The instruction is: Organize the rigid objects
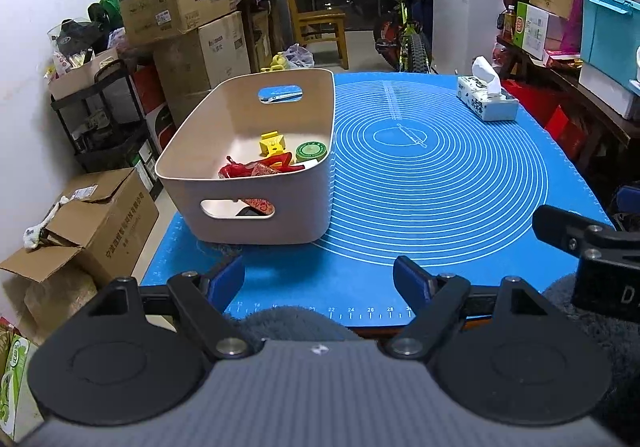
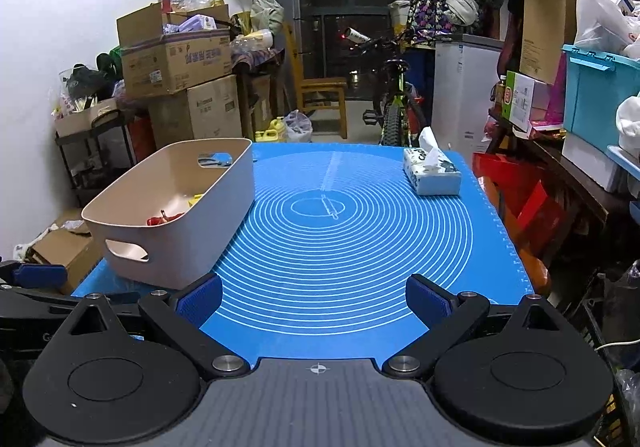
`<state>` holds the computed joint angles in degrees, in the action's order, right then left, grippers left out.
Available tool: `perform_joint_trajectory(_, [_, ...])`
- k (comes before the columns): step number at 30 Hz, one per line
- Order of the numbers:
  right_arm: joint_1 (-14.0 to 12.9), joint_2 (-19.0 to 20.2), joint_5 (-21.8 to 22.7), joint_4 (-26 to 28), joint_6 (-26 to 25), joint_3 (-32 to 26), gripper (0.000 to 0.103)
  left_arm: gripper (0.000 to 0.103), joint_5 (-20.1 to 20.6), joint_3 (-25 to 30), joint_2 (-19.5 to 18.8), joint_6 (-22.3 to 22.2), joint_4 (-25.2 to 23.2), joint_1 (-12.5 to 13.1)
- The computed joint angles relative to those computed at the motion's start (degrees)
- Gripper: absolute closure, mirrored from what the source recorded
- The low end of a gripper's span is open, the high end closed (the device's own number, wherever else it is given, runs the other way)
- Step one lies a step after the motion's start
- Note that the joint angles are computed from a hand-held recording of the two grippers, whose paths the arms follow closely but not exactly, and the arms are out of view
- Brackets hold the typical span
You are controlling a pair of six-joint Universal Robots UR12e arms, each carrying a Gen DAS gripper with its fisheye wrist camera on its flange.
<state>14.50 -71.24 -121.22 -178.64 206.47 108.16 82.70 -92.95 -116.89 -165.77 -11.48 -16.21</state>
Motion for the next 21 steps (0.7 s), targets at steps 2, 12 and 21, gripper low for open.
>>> perform_joint_trajectory(2, [0.18, 0.15, -0.38, -0.33, -0.26, -0.02, 0.005, 0.021, -0.03, 0.03, -0.01, -0.24, -0.12, 0.04])
perform_joint_trajectory(12, [0.26, 0.29, -0.58, -0.18, -0.27, -0.2, 0.005, 0.021, -0.39, 0.16, 0.0, -0.59, -0.8, 0.18])
perform_joint_trajectory(21, [0.4, 0.35, -0.97, -0.06, -0.59, -0.21, 0.005, 0.021, -0.38, 0.13, 0.0, -0.64, -0.71, 0.2])
